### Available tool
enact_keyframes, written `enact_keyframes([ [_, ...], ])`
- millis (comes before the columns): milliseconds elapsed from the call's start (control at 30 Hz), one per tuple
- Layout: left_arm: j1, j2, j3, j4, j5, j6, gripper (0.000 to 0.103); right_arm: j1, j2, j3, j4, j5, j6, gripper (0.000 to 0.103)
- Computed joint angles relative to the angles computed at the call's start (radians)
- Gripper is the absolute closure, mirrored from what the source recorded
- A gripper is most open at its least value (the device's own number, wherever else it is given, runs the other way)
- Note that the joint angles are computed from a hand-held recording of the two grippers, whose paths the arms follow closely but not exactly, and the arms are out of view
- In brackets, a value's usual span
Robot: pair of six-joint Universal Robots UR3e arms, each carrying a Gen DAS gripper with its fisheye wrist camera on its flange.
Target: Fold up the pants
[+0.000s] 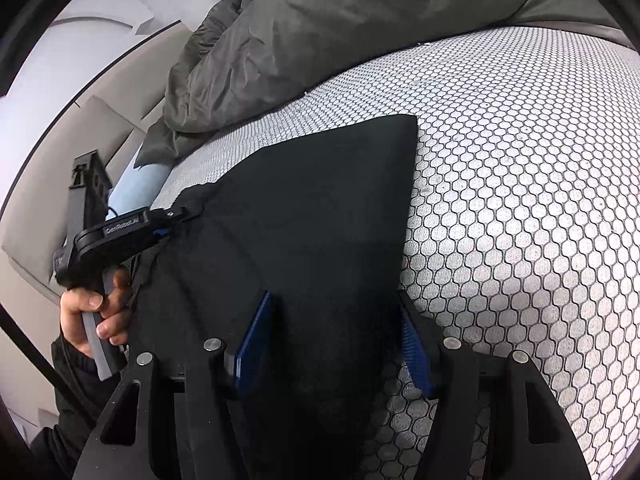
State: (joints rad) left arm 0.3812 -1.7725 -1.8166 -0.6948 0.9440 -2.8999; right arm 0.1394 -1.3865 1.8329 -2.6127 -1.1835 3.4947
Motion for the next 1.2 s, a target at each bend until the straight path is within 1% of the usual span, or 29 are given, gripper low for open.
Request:
enact_keyframes([
  [67,0.019,0.028,-0.029,0.045,0.008,-0.028,0.090,-0.003,-0.031,0.027,0.001,-0.008,0.003,0.041],
  [133,0.021,-0.010,0.006,0.019,0.025,-0.032,0.087,-0.010,-0.046,0.040,0.005,-0.003,-0.003,0.040],
  [167,0.014,-0.049,0.029,0.003,0.046,-0.046,0.082,-0.010,-0.047,0.041,0.006,-0.002,-0.004,0.040],
  [200,0.016,-0.066,0.045,-0.012,0.060,-0.055,0.074,-0.011,-0.047,0.040,0.008,-0.004,-0.005,0.040],
  [233,0.016,-0.072,0.049,-0.018,0.070,-0.074,0.070,-0.009,-0.049,0.040,0.010,-0.007,-0.005,0.040],
  [300,0.044,-0.046,0.041,-0.040,0.038,-0.080,0.069,-0.004,-0.059,0.039,0.018,-0.020,-0.002,0.040],
  [333,0.054,-0.019,0.030,-0.041,0.043,-0.082,0.069,-0.002,-0.065,0.040,0.021,-0.027,-0.001,0.040],
  [367,0.066,0.028,-0.005,-0.003,0.061,-0.101,0.069,-0.007,-0.082,0.057,0.019,-0.027,-0.004,0.040],
  [433,0.100,0.112,-0.069,0.037,0.045,-0.111,0.062,-0.021,-0.131,0.096,0.018,-0.030,-0.005,0.039],
  [467,0.114,0.163,-0.101,0.029,0.030,-0.099,0.056,-0.025,-0.144,0.102,0.018,-0.035,-0.001,0.038],
  [500,0.131,0.238,-0.139,-0.009,0.006,-0.065,0.051,-0.033,-0.162,0.117,0.018,-0.033,-0.001,0.038],
  [533,0.130,0.271,-0.156,-0.026,-0.004,-0.049,0.047,-0.045,-0.187,0.137,0.019,-0.028,0.000,0.038],
  [600,0.114,0.386,-0.221,-0.076,-0.028,-0.001,0.032,-0.069,-0.242,0.181,0.024,-0.011,0.001,0.038],
  [633,0.078,0.418,-0.238,-0.082,-0.028,0.000,0.030,-0.074,-0.257,0.191,0.027,-0.009,0.001,0.038],
  [667,0.057,0.461,-0.268,-0.108,-0.041,0.035,0.027,-0.078,-0.277,0.205,0.029,-0.008,-0.001,0.038],
  [700,0.008,0.482,-0.288,-0.128,-0.037,0.068,0.026,-0.078,-0.297,0.215,0.034,-0.010,-0.001,0.038],
  [767,-0.085,0.484,-0.304,-0.148,0.008,0.105,0.025,-0.085,-0.345,0.252,0.037,0.002,0.001,0.038],
  [867,-0.235,0.421,-0.335,-0.024,0.140,0.054,0.025,-0.083,-0.447,0.342,0.018,0.038,0.040,0.038],
  [967,-0.309,0.350,-0.341,0.076,0.216,0.051,0.025,-0.059,-0.542,0.461,-0.054,0.077,0.114,0.038],
  [1033,-0.335,0.326,-0.344,0.114,0.236,0.041,0.025,-0.029,-0.573,0.523,-0.102,0.128,0.155,0.038],
  [1100,-0.336,0.338,-0.371,0.138,0.240,0.054,0.025,0.030,-0.596,0.529,-0.110,0.105,0.196,0.047],
  [1167,-0.329,0.377,-0.392,0.119,0.239,0.080,0.025,0.055,-0.626,0.549,-0.132,0.095,0.239,0.050],
  [1200,-0.319,0.395,-0.402,0.106,0.231,0.090,0.025,0.066,-0.637,0.569,-0.166,0.083,0.273,0.056],
])
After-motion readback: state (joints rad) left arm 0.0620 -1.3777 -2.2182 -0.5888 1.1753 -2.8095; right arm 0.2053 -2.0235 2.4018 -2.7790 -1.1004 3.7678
